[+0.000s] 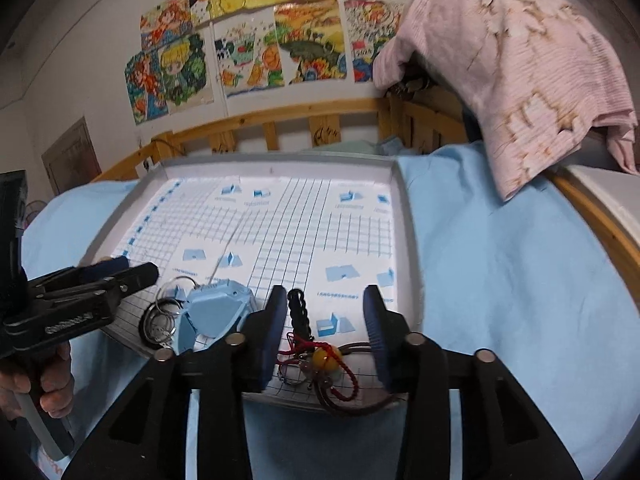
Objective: Organize jewelry
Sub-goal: 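Withdraw both tools from the tray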
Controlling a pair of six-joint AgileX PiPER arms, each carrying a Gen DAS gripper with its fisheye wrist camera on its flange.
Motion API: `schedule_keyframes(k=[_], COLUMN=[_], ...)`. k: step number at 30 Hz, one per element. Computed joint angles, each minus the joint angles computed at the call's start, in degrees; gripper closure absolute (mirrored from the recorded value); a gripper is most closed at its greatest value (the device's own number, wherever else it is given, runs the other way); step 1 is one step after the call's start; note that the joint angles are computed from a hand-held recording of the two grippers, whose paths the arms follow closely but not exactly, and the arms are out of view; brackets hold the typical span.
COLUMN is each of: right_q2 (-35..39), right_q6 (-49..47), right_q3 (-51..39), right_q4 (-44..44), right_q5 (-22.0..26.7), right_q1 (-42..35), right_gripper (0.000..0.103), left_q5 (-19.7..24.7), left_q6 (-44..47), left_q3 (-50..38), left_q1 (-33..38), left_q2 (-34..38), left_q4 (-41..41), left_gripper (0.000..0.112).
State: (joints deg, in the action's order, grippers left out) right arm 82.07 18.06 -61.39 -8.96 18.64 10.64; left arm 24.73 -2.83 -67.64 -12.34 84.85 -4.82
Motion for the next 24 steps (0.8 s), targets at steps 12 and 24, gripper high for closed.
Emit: schedule_keyframes(k=[12, 24], right_q2=[-14.58, -28.46], right_q6=[15.42, 43.74], right_q3=[5.83, 10.06], right_q4=[-15.05, -45.28], right_q5=[-0.04, 13.0], right_q1=[2.65, 22.67], right_gripper=[0.021, 0.002], left_q5=[-5.64, -2.07], left_q6=[-11.01, -30.64], left_q3=[8.97, 18.25], left_q1=[0.37, -3.5], left_q2=[-15.39, -34.53], left_q4=[8.06, 30.83], left_gripper=[0.01, 0.009])
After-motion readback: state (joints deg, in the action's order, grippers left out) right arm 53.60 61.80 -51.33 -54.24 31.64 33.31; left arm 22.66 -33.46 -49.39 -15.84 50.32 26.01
